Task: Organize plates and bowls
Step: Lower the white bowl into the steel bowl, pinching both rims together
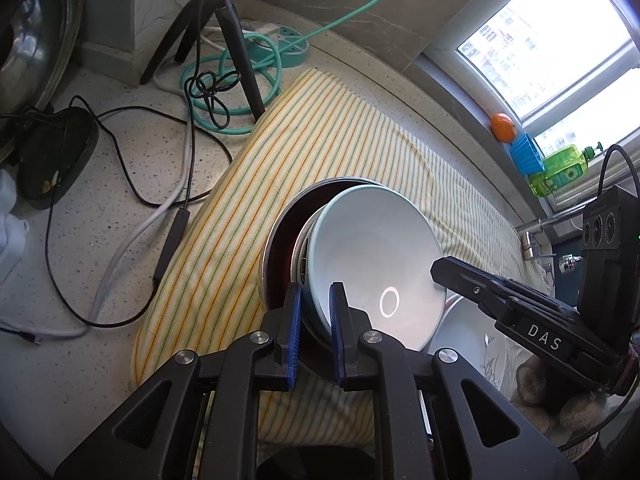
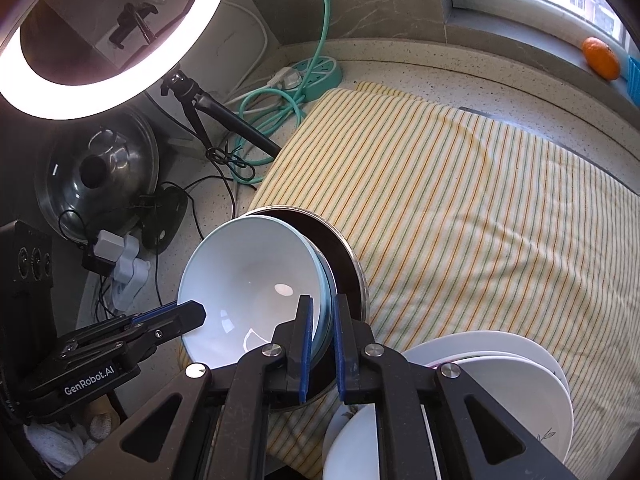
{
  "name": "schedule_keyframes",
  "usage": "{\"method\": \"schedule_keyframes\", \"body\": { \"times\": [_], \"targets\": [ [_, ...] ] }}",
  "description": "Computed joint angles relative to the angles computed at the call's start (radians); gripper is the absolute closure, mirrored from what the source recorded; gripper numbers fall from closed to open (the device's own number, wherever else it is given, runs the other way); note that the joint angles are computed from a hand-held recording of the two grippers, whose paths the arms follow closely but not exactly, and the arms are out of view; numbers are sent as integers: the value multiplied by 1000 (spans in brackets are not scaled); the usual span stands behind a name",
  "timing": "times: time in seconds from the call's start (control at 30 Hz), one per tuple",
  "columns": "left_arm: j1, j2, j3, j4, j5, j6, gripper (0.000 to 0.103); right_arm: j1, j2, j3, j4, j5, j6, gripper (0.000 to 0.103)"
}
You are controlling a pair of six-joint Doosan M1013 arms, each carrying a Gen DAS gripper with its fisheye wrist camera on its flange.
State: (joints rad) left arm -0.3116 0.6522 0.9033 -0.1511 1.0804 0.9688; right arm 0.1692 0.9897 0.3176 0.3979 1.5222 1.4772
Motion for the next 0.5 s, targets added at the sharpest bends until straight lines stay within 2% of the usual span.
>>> {"method": "schedule_keyframes", "body": {
  "times": [0.27,0.5],
  "targets": [
    [-4,-13,8,16,-16,7,90,-6,-39,60,6,-55,-6,92],
    [-5,-14,9,26,-9,11,90,-7,-50,78,14,-69,1,92]
  ]
}}
